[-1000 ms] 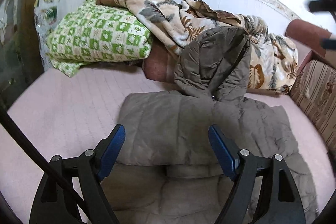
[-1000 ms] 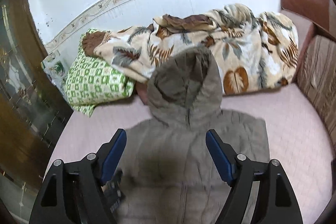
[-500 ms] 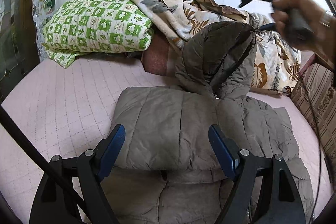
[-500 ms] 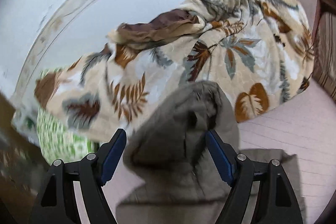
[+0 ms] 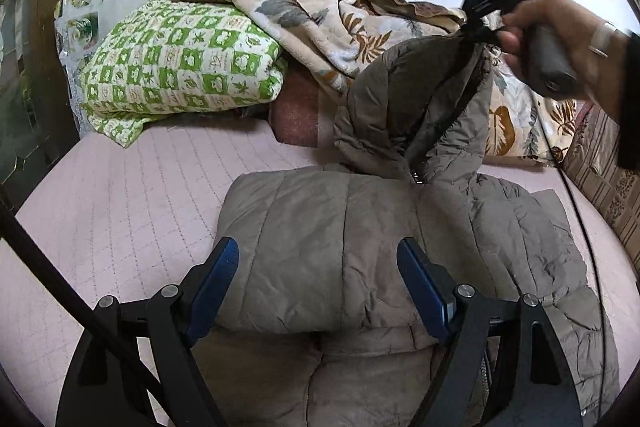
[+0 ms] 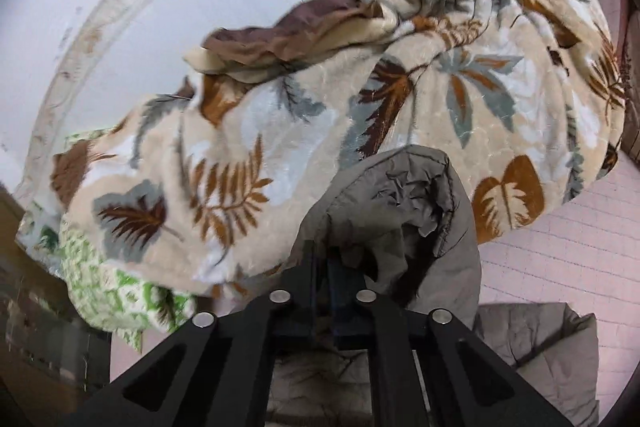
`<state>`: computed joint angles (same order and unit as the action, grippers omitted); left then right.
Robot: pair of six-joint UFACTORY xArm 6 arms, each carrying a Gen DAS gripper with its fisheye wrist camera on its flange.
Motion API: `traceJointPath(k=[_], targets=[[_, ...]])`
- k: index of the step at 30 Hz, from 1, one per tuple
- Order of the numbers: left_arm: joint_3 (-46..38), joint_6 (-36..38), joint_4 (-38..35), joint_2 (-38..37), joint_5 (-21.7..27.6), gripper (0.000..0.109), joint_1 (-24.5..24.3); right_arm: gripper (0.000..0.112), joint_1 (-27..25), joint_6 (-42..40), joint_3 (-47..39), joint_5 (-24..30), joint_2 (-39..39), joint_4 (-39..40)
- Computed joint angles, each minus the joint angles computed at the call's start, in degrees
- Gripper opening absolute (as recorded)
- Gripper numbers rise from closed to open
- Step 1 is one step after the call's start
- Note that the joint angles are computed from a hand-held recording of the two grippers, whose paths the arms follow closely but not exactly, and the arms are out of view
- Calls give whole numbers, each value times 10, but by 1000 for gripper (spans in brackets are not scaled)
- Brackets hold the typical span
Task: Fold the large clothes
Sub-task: 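Move the right tool to the hood, close on it and lift, then fold the held hood down over the jacket body with the right tool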
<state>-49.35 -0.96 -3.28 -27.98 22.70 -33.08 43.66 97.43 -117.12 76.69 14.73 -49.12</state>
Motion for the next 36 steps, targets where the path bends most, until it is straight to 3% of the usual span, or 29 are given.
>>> traceJointPath(k=[5, 11, 14, 16, 17, 18, 20, 23, 25, 31, 32, 33, 36], targets=[[7, -31, 36, -11, -9, 81, 5, 2, 88, 21, 25, 29, -26, -65], [7, -8, -21, -24, 2, 81, 22, 2, 207, 3, -39, 105, 17, -144], [8, -6, -33, -31, 8, 81, 32, 2, 231, -38, -104, 133, 64, -116], [6, 9, -62, -33, 17, 81, 42, 4, 235, 14, -79, 137, 53, -98], [5, 13, -72, -33, 21, 81, 46, 19, 231, 40, -45, 119, 33, -84], [2, 23, -88, -31, 25, 81, 49, 51, 224, 63, -20, 110, 20, -61], [-2, 30, -98, -28, 30, 81, 52, 78, 224, 119, 23, 122, 2, -57], [-5, 35, -100, -24, 31, 81, 51, 78, 216, 219, 125, 109, -50, -35], [-6, 45, -110, -23, 33, 81, 50, 78, 206, 306, 220, 67, -102, -20], [-6, 42, -94, -21, 32, 81, 40, 78, 177, 426, 373, -29, -172, -6], [-4, 40, -89, -23, 30, 81, 39, 74, 164, 433, 397, -58, -178, -5], [-3, 35, -81, -24, 28, 81, 37, 55, 155, 446, 417, -85, -184, -13], [0, 24, -55, -24, 22, 81, 34, 20, 123, 499, 472, -186, -197, -72]])
